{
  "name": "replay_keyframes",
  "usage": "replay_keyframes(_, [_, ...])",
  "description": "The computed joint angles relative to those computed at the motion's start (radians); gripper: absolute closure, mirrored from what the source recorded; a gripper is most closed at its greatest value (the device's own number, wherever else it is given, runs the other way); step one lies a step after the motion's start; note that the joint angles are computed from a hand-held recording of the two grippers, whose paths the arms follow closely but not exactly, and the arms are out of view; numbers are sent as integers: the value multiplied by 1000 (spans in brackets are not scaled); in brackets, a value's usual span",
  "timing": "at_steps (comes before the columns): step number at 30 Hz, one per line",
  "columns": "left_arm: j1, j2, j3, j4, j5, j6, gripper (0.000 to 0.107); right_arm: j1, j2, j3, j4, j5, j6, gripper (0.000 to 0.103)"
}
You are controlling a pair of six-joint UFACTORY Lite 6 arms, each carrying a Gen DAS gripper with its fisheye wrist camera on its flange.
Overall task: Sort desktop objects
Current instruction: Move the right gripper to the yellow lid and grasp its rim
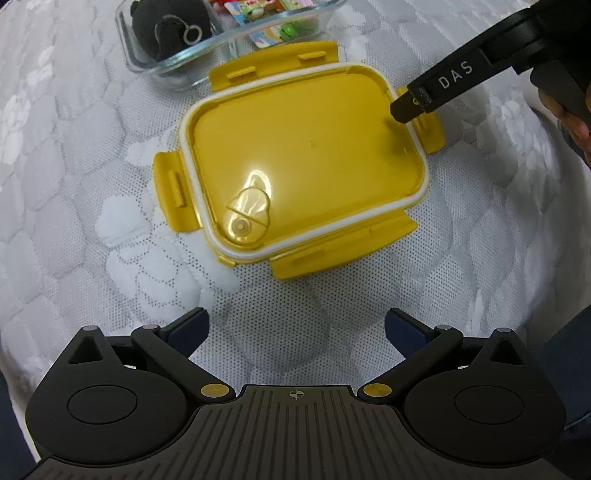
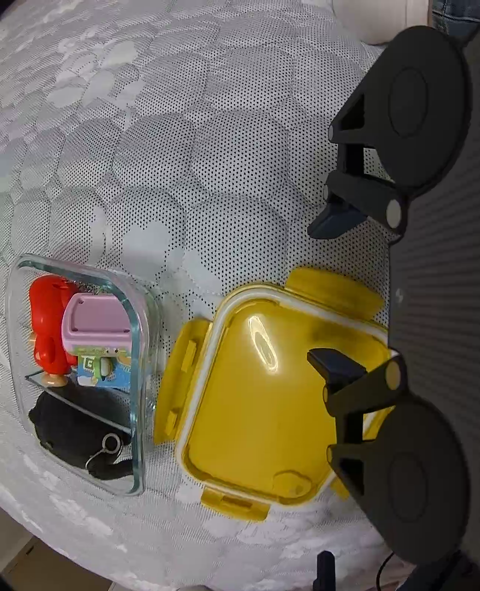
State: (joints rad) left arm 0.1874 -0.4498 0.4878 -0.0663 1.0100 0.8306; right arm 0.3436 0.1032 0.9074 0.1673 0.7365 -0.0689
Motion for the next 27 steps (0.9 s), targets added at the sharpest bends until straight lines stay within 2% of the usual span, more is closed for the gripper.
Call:
replay_keyframes(8, [23, -9, 5, -1, 18, 32, 4, 3, 5, -12, 16, 15, -8, 36])
replay_keyframes(13, [-4, 19, 25, -5, 8, 16, 4, -4, -4, -36, 65, 0, -48, 46])
replay_keyframes(22, [5, 23, 34, -17, 9, 37, 4, 1, 14, -21, 73, 31, -39, 46])
replay_keyframes(27, [8, 49, 47, -19, -3, 42, 4, -19, 31, -18, 82, 50, -43, 29])
